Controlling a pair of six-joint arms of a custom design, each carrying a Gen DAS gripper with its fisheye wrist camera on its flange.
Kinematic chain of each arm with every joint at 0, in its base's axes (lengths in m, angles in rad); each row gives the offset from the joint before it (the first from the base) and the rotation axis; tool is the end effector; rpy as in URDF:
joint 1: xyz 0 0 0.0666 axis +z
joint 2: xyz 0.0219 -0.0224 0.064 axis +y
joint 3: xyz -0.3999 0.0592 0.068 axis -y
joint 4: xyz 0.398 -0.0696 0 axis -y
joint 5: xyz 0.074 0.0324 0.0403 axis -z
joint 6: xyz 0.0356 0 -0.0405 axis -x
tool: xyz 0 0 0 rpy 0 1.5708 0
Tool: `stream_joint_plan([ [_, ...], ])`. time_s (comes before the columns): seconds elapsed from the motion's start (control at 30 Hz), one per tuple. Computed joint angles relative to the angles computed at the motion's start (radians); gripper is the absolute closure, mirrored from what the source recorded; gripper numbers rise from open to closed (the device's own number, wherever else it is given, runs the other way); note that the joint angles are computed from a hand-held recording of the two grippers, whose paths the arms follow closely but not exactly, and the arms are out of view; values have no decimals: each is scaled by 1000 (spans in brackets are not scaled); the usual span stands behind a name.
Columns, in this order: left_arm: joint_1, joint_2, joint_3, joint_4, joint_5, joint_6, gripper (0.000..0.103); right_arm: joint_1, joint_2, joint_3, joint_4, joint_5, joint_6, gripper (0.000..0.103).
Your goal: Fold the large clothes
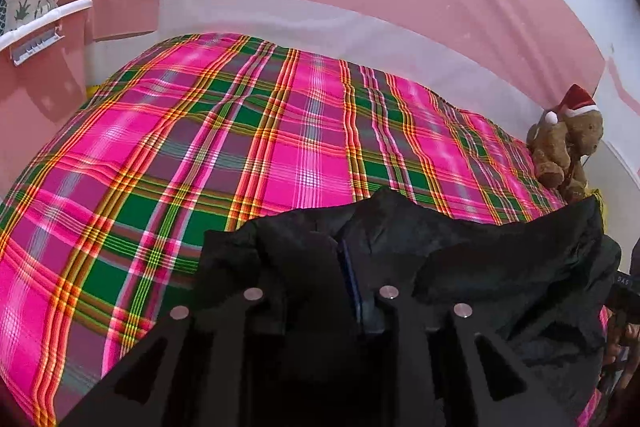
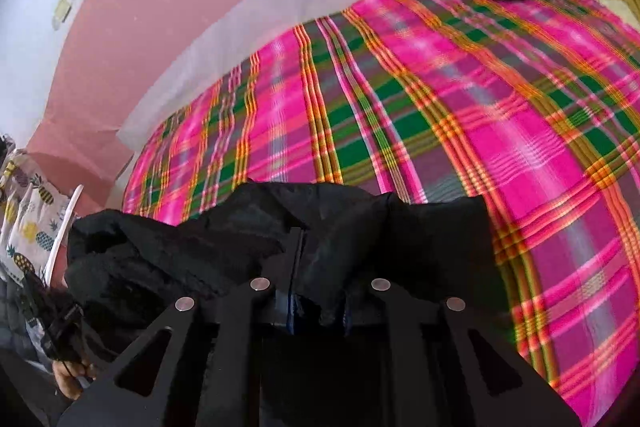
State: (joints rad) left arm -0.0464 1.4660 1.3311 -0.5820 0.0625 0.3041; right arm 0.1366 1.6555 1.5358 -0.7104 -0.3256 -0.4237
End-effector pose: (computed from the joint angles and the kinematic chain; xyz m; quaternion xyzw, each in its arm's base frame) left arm 0.5238 -0.0269 0.4098 -0.1041 0.9039 -0.1002 0.4026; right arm 0.5842 0.0914 0.3961 0.0735 0.9188 0.2440 0.3015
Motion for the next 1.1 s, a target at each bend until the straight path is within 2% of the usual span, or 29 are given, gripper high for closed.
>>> stream_joint_plan([
  [0.13, 2, 3, 9, -6, 7, -2, 78, -7, 8, 0, 4, -27, -8, 86],
  [0.23, 5, 12, 31, -36, 16, 7, 76, -12, 9, 12, -12, -41, -15, 85],
  [0.33, 15, 0, 44, -50, 48, 29, 69, -21, 8, 30, -37, -65, -30, 84],
  [0.43, 23, -19, 48, -41, 71, 23, 50, -41, -10, 27, -26, -123, -59, 79],
  [0.5, 27, -31, 49, -29, 79, 25, 33, -62, -21, 29, -22, -194, -95, 69],
  [0.53, 28, -38, 51, -23, 84, 28, 30, -70, -25, 29, -11, -221, -110, 67],
  [0.6, 28, -55, 49, -5, 73, 33, 15, -82, -37, 26, 7, -267, -142, 59],
  [0.63, 28, -69, 42, 13, 53, 29, 12, -84, -40, 28, 10, -278, -151, 57],
  [0.7, 28, -93, 32, 45, 39, 18, 10, -88, -61, 18, 42, -301, -168, 40],
  [0.8, 23, -112, 29, 47, 44, 6, 10, -87, -103, -4, 93, -251, -170, 36],
  [0.87, 16, -127, 13, 51, 68, -11, 10, -69, -135, -22, 104, -167, -132, 36],
  [0.93, 2, -142, -12, 51, 98, -32, 10, -35, -158, -37, 75, -101, -48, 36],
  [1.03, -31, -148, -48, 42, 149, -88, 10, 20, -181, -75, 55, -56, 68, 36],
  [1.1, -61, -123, -54, 21, 135, -133, 10, 76, -171, -89, 12, -17, 167, 36],
])
